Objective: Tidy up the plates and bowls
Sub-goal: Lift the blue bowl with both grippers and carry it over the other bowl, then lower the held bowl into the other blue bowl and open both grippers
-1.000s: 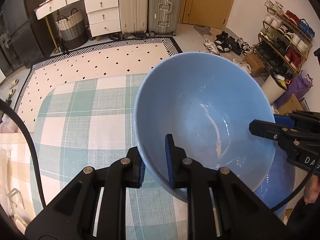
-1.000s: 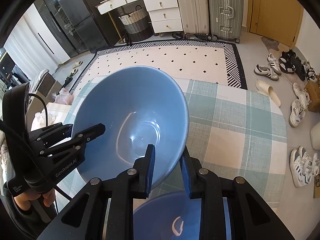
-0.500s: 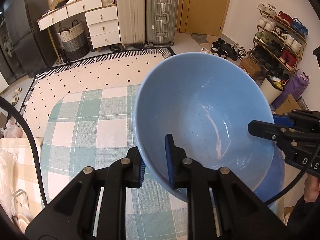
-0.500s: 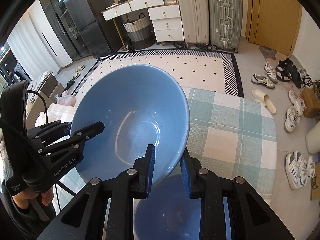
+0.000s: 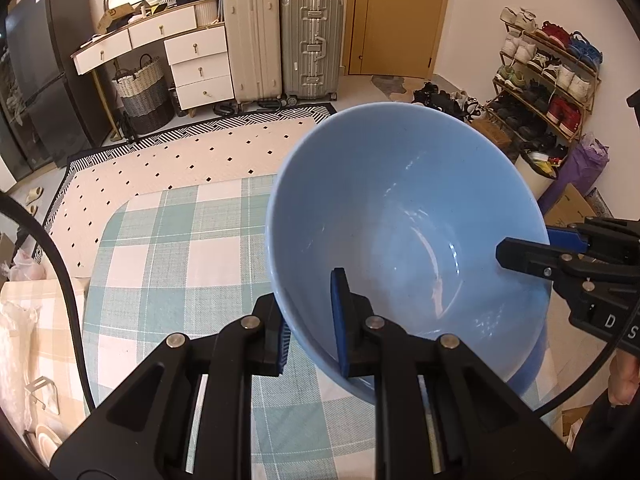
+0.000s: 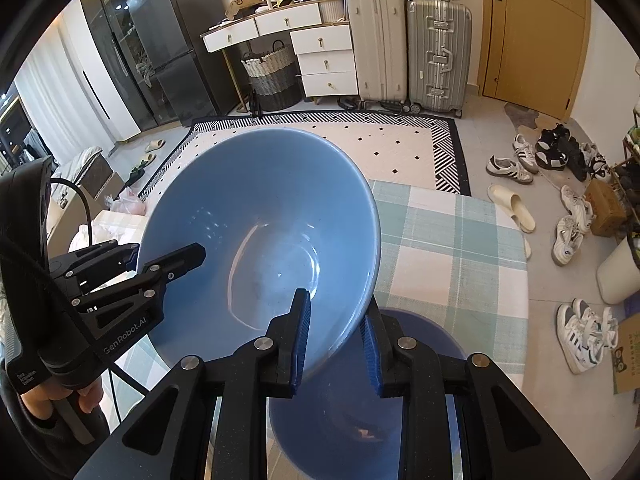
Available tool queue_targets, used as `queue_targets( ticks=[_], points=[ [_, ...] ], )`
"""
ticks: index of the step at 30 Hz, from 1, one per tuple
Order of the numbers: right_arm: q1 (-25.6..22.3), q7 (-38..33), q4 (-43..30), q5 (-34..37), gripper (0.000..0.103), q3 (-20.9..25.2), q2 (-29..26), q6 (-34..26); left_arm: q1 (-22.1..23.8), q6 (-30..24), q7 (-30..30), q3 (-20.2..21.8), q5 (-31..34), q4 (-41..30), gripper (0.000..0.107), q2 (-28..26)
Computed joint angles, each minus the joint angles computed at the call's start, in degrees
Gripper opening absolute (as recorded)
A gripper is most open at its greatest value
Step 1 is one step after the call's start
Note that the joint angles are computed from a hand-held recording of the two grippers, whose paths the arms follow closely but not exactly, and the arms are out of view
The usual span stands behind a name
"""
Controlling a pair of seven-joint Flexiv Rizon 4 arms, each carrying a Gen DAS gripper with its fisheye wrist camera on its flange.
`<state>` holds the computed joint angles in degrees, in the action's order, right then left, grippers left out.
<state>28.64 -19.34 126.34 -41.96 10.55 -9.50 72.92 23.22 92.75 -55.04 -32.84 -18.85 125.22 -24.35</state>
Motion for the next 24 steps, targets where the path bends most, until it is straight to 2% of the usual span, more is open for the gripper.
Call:
queue_targets(
  ticks=[11, 18, 24],
  points=[
    [-1.0, 2.3, 3.0, -1.2, 0.026, 1.7, 4.5, -1.4, 6.4, 0.1, -0.3, -8.5, -1.6, 5.7, 0.014, 5.8],
    [-1.9, 3.9, 4.7, -2.6, 0.026, 2.9, 7.0, -3.0, 9.6, -0.1, 1.1, -14.3, -5.2, 8.9, 0.014, 9.4],
    [-2.3, 5.3, 5.8, -2.9, 0.026, 4.2, 8.7, -5.0, 9.8, 0.1, 2.5, -16.7, -8.1, 10.6, 0.014, 11.0]
  ],
)
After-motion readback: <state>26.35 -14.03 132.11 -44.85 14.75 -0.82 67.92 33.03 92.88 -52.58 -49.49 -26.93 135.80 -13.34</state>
